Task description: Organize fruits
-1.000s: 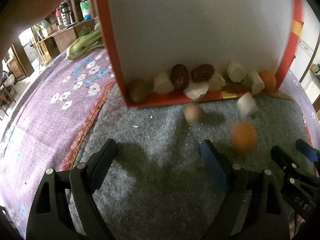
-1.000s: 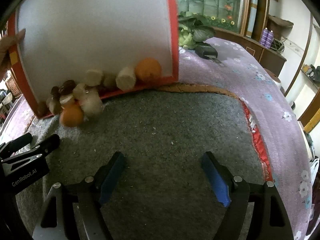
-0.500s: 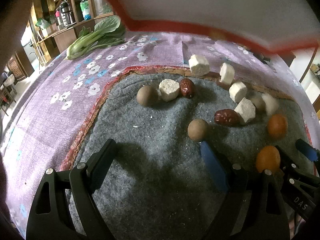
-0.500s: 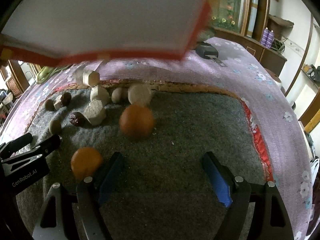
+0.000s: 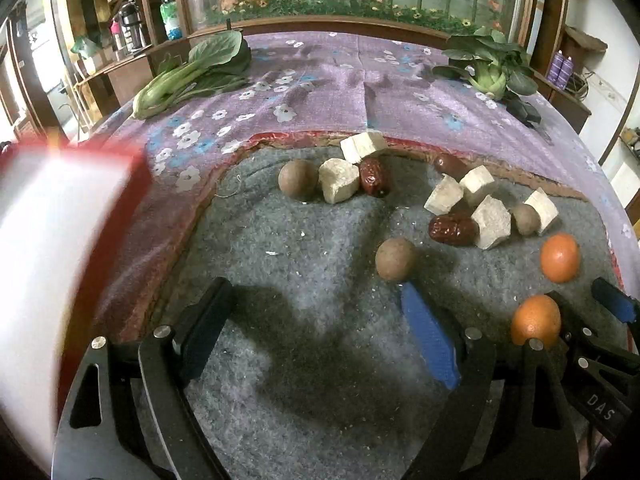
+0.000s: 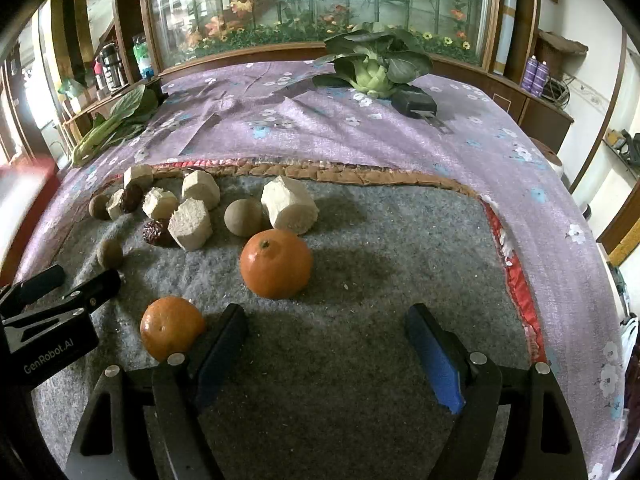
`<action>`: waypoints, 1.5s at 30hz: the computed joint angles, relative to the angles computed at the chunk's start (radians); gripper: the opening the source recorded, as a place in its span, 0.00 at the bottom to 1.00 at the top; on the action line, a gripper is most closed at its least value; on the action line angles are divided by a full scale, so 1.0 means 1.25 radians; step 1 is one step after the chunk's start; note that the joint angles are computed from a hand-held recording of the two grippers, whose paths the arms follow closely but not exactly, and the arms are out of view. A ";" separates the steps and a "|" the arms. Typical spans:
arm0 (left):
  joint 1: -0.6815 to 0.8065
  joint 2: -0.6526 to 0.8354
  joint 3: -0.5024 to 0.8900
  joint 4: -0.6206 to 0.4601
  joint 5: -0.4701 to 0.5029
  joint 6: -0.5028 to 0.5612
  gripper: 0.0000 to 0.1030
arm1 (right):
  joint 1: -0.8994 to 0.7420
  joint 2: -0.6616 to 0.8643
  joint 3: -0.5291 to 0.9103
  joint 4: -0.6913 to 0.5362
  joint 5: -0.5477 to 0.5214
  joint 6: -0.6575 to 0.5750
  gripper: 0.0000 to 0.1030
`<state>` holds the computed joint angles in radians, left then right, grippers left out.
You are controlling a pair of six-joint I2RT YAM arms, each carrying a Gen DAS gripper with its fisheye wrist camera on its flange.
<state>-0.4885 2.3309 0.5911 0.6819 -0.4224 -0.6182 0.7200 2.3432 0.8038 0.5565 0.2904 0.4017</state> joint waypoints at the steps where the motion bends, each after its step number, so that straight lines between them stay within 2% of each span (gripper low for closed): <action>1: 0.000 0.000 0.000 0.000 0.000 0.000 0.84 | 0.000 0.000 0.000 -0.001 0.000 -0.001 0.80; 28: 0.000 -0.002 0.000 -0.002 0.002 0.003 0.84 | 0.007 -0.005 0.001 -0.013 0.007 0.004 0.79; 32: 0.024 -0.034 -0.018 -0.025 0.073 0.060 0.84 | 0.013 -0.019 -0.017 -0.019 0.018 -0.005 0.79; 34: 0.039 -0.043 -0.055 0.025 0.118 0.074 0.84 | 0.021 -0.035 -0.045 -0.007 0.018 -0.004 0.79; 37: 0.049 -0.081 -0.101 0.046 0.164 0.074 0.84 | 0.031 -0.065 -0.085 0.022 0.012 -0.005 0.79; 40: 0.052 -0.103 -0.129 0.062 0.169 0.068 0.84 | 0.044 -0.099 -0.111 0.037 0.009 -0.010 0.79; 45: 0.069 -0.135 -0.119 0.025 0.192 0.065 0.84 | 0.070 -0.134 -0.136 0.047 0.024 -0.010 0.79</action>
